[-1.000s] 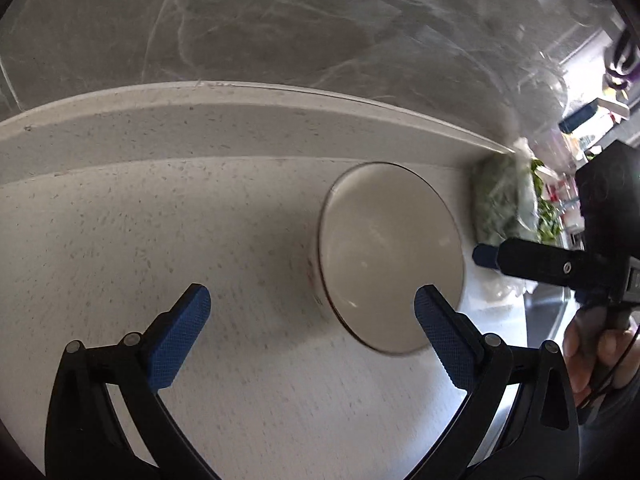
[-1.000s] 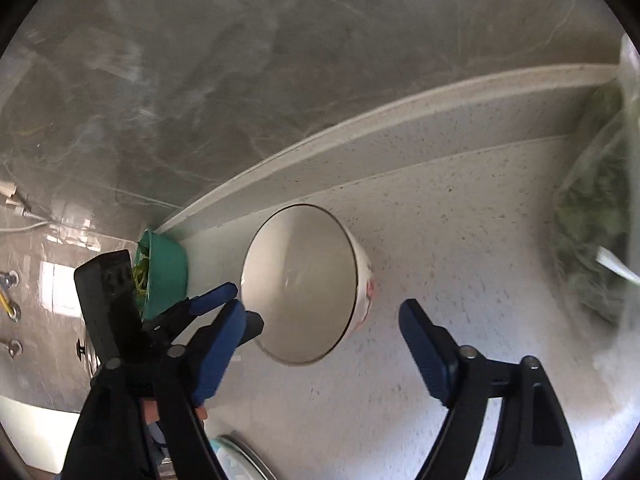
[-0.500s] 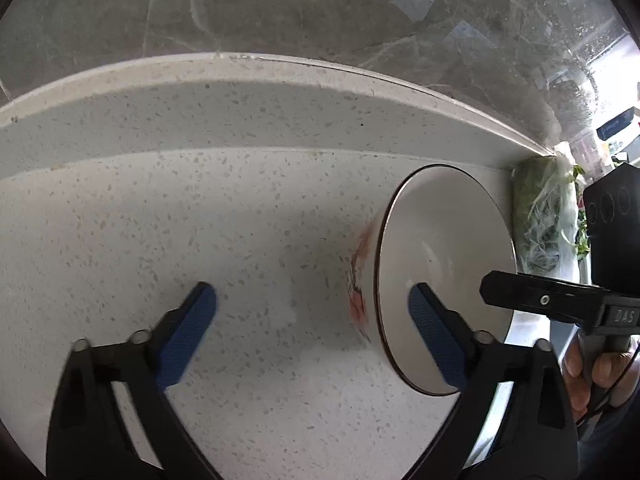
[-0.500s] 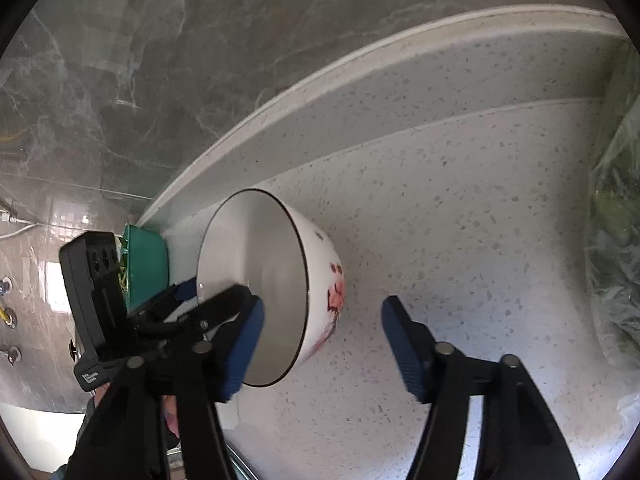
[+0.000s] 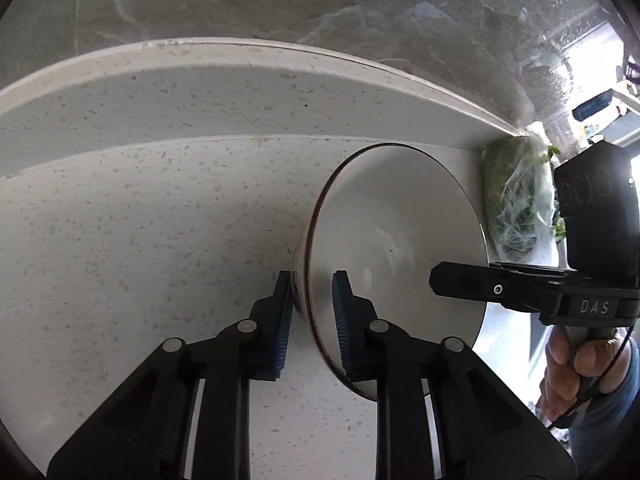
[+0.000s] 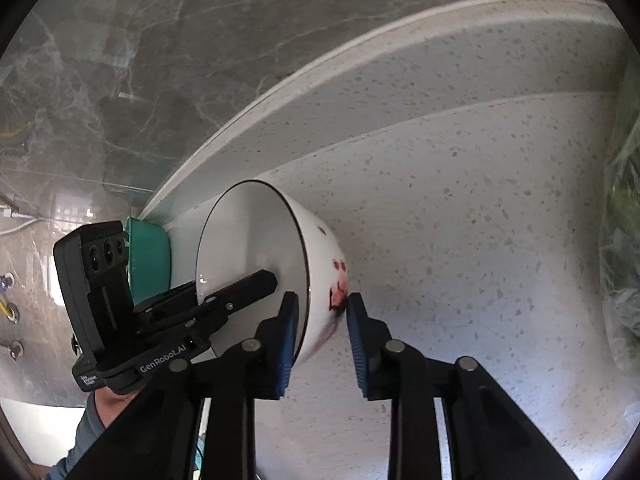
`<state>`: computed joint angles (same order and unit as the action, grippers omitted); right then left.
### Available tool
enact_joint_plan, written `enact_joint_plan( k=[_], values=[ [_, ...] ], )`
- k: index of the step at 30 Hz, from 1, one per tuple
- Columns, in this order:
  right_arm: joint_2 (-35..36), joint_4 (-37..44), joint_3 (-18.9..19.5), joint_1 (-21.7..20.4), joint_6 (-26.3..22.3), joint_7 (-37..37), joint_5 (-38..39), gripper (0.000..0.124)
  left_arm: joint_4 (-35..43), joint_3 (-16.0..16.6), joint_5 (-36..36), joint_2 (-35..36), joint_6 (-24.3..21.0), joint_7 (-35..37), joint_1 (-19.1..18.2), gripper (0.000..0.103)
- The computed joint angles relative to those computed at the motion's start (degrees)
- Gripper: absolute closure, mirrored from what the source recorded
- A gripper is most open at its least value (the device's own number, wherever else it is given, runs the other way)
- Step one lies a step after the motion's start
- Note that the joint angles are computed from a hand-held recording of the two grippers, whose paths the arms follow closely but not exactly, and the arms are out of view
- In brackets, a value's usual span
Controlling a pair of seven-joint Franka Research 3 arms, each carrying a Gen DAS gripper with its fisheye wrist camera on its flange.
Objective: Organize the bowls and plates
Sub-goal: 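Close the right gripper on the red-patterned bowl's rim, then lift the red-patterned bowl and carry it over the nested white bowls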
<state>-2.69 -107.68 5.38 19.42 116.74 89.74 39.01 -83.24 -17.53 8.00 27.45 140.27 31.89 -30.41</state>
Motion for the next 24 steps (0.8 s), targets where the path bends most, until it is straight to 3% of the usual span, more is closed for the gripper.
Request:
enact_joint_plan(
  k=[3,24],
  values=[
    [0.12,0.04,0.00,0.04,0.03,-0.47,0.37,0.097,-0.85,-0.58,-1.28,0.08,2.38,0.57,0.71,0.085],
    [-2.43,-1.34,-0.75,-0.85,-0.82,2.61,-1.20,0.104,7.49,-0.03,-0.75,3.00,-5.73,-1.01,-2.13,0.088]
  ],
)
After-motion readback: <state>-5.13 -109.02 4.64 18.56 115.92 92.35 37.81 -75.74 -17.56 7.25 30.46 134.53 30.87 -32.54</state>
